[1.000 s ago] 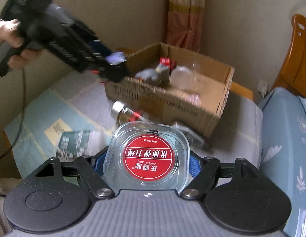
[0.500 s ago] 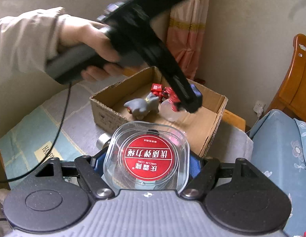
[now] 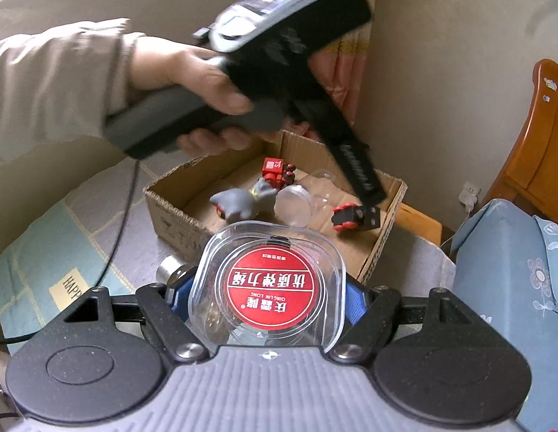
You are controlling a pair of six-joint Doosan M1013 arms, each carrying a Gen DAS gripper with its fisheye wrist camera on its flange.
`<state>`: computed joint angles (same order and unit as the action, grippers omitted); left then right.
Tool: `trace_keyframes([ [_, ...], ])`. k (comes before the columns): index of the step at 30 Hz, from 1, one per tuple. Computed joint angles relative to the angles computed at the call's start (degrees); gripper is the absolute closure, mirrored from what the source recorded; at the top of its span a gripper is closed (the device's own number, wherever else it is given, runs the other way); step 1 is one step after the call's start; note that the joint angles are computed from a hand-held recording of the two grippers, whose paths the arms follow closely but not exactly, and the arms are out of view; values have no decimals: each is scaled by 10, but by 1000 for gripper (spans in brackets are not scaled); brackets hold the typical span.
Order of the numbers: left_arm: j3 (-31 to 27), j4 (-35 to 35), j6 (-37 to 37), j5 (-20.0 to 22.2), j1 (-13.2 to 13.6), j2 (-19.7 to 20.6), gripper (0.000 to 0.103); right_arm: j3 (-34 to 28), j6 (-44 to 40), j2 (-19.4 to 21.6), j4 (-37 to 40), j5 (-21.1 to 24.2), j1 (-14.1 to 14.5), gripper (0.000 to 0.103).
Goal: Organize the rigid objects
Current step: 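Lower the B block and red-lid container into the box and open both tools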
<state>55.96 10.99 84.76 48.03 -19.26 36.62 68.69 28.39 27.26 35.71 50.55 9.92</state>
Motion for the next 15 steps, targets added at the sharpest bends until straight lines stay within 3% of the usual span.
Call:
trace_keyframes([
  [7, 39, 79, -51, 18, 2, -31, 9, -46, 19, 29, -1, 11, 10, 22],
  [15, 103, 127, -128, -3, 15, -78, 9, -113, 66, 76, -40, 23, 32, 22],
])
